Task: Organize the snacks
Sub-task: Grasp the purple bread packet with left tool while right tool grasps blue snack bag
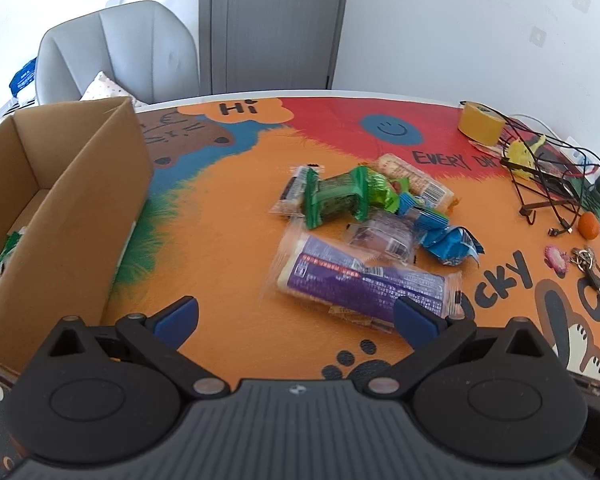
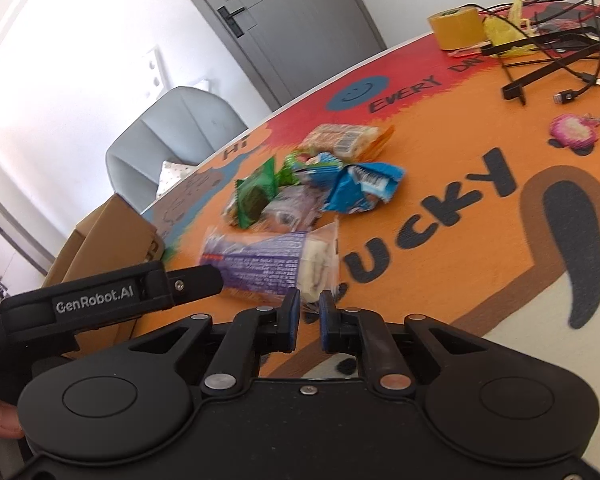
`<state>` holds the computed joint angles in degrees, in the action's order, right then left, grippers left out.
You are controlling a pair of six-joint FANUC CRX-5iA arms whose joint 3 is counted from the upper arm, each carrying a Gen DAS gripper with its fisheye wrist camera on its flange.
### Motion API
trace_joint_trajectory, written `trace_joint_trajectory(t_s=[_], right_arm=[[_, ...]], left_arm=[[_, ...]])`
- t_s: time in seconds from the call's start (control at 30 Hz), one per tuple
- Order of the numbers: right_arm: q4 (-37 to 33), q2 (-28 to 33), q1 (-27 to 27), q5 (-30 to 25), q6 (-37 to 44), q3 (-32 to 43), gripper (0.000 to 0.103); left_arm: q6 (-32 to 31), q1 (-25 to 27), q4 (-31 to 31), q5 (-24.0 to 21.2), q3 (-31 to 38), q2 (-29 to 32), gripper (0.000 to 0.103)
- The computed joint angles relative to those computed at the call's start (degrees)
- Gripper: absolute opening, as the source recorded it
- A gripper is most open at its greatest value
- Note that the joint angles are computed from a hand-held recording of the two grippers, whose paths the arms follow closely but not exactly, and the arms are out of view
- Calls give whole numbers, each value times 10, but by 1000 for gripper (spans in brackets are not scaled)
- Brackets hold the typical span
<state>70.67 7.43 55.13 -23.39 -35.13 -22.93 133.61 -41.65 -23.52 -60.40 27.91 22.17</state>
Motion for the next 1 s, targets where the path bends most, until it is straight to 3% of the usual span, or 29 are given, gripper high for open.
trace_joint_trajectory(t_s=[0.43, 0.77, 1.0], right_arm=[[22, 13, -14, 67, -7, 11, 12], [-25, -9, 1, -12, 21, 4, 16], [-32, -28, -1, -47, 20, -13, 18]], left_arm=[[18, 7, 1, 8, -20, -15, 103], [18, 4, 14, 16, 11, 12, 103], [23, -3, 5, -6, 68, 56, 103]])
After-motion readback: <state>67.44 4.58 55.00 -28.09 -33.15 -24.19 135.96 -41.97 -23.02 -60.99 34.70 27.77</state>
